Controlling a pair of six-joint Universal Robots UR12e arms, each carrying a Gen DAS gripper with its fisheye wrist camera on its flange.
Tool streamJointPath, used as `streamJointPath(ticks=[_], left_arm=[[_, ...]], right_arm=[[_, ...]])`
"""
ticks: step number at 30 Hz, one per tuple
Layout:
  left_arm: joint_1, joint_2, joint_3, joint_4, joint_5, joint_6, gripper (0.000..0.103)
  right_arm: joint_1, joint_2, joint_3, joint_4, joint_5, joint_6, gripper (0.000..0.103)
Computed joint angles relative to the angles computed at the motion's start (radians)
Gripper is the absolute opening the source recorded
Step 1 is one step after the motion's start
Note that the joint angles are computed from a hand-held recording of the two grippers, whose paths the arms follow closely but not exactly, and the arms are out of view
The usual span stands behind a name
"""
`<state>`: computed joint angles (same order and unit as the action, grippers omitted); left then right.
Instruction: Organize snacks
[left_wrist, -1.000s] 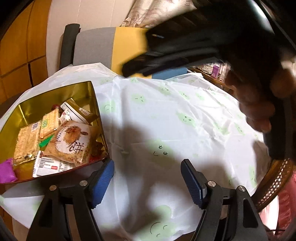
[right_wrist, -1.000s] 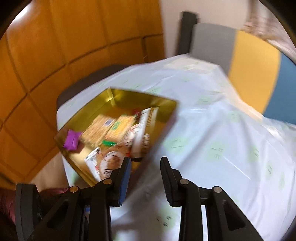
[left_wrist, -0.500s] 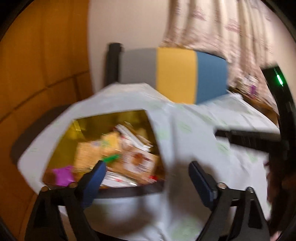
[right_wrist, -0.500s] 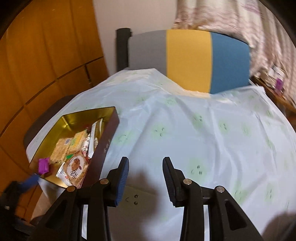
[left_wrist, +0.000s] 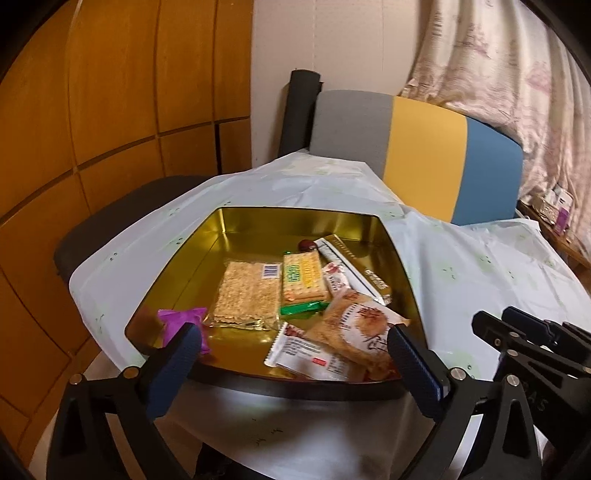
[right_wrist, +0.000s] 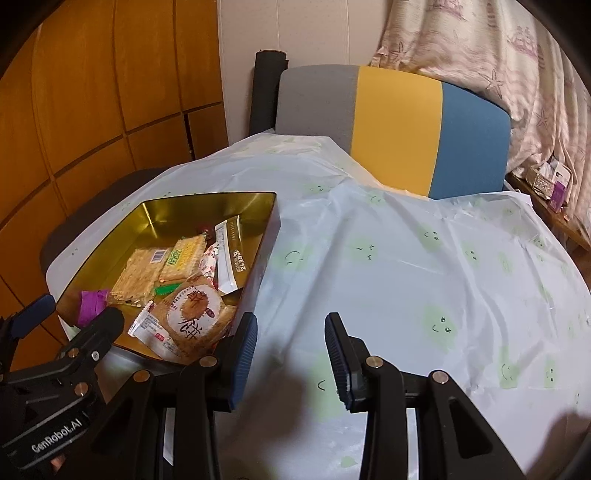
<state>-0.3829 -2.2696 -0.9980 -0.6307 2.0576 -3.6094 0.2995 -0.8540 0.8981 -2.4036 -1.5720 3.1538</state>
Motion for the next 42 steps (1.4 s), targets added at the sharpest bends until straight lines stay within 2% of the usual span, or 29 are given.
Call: streamJointPath(ticks=[14,42], left_arm=[[0.006,0.003,-0.005,-0.007,0.012,-0.014,0.103],[0.004,0.004,-0.005,-0.007,0.029,-0.026,0.103]], right_arm=[[0.011,0.017,-0.028,0.029,0.008,-0.024,0.039],[0.009,0.014,-0.022,0.022,0.02,-0.032,0.039]])
